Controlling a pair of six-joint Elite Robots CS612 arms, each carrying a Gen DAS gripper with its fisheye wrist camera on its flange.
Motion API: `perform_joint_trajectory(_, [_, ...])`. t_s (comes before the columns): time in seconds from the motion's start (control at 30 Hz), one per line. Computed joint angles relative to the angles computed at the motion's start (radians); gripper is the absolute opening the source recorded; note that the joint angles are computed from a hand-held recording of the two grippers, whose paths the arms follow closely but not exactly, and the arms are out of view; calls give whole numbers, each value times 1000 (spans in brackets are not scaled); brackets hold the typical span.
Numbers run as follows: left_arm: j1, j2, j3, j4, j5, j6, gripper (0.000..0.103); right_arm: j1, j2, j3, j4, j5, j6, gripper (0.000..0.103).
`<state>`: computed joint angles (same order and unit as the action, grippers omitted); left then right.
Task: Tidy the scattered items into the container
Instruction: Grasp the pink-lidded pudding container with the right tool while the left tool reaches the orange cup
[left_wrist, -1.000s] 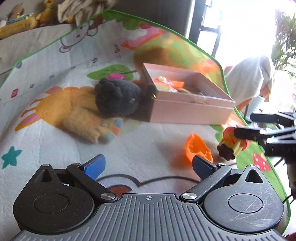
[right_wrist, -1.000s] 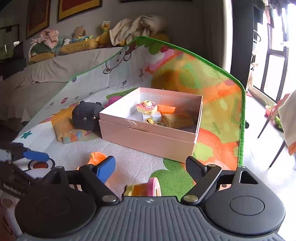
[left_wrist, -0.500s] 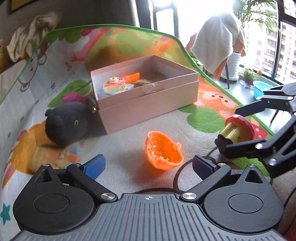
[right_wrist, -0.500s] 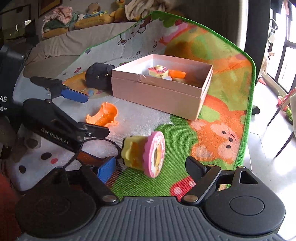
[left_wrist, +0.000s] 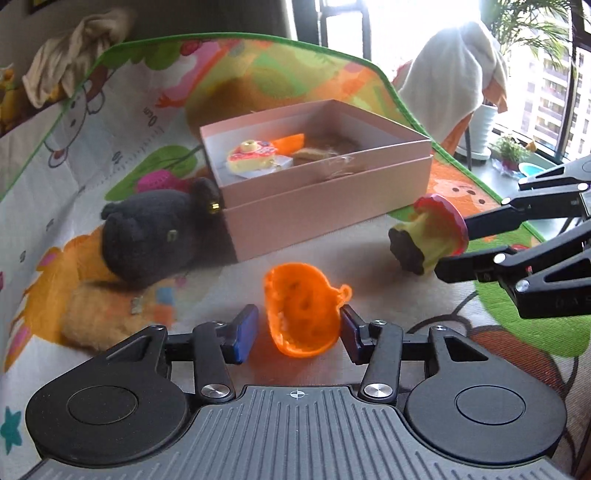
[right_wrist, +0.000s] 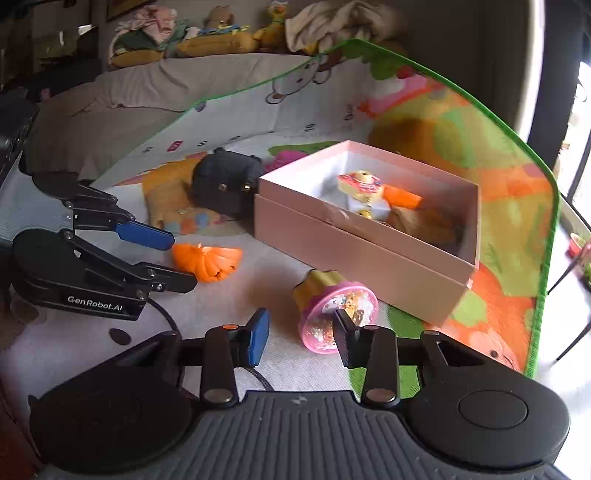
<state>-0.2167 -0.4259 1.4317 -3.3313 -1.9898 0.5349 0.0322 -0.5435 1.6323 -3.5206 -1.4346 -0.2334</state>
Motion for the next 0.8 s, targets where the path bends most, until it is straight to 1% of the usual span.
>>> perform_joint_trajectory(0.03, [7,-1,0,-6,16,-16,53,5,2,-5,-2,12,-21,38])
perform_joint_trajectory(0.1, [21,-1,-1,-12,60,-59,53,13,6,-10,-19,21,-49,43])
perform_joint_trajectory(0.13, [28,-1,-3,-12,78,-81,54,17,8,-12,-31,14,-47,53])
perform_joint_trajectory(0.17, [35,-1,-5,-7,93,-107,57,20,10,-14,-43,-5,-36,63])
perform_joint_trajectory(0.2, [43,-2,-7,0,98,-134,59,25,12,-17,-54,-35,-23,66])
perform_joint_trajectory(0.27, [60,-2,-13,15,74,-183,70,31,17,-24,-53,-95,-12,69])
perform_joint_trajectory(0.33, [73,-1,-19,21,32,-213,77,33,21,-35,-27,-128,4,70])
perform_joint_trajectory(0.37, [77,0,-21,24,8,-218,81,31,24,-43,-13,-129,13,70])
perform_joint_trajectory(0.43, [79,2,-25,27,-29,-214,87,27,33,-62,13,-117,38,70])
perform_joint_trajectory(0.53, [70,1,-22,30,-62,-189,91,26,51,-94,37,-110,73,70])
perform_joint_trajectory(0.6, [64,-1,-14,26,-81,-169,93,27,59,-108,46,-102,77,66])
perform_joint_trajectory(0.67, [60,-3,-10,33,-101,-152,94,28,63,-114,48,-87,74,49])
perform_joint_trajectory(0.7, [57,-3,-9,40,-106,-142,94,28,63,-116,50,-81,74,45])
perform_joint_trajectory(0.77, [50,-3,-9,47,-97,-129,94,29,61,-115,54,-81,88,28])
perform_joint_trajectory(0.8, [46,-1,-12,50,-85,-127,94,27,58,-111,55,-78,101,26])
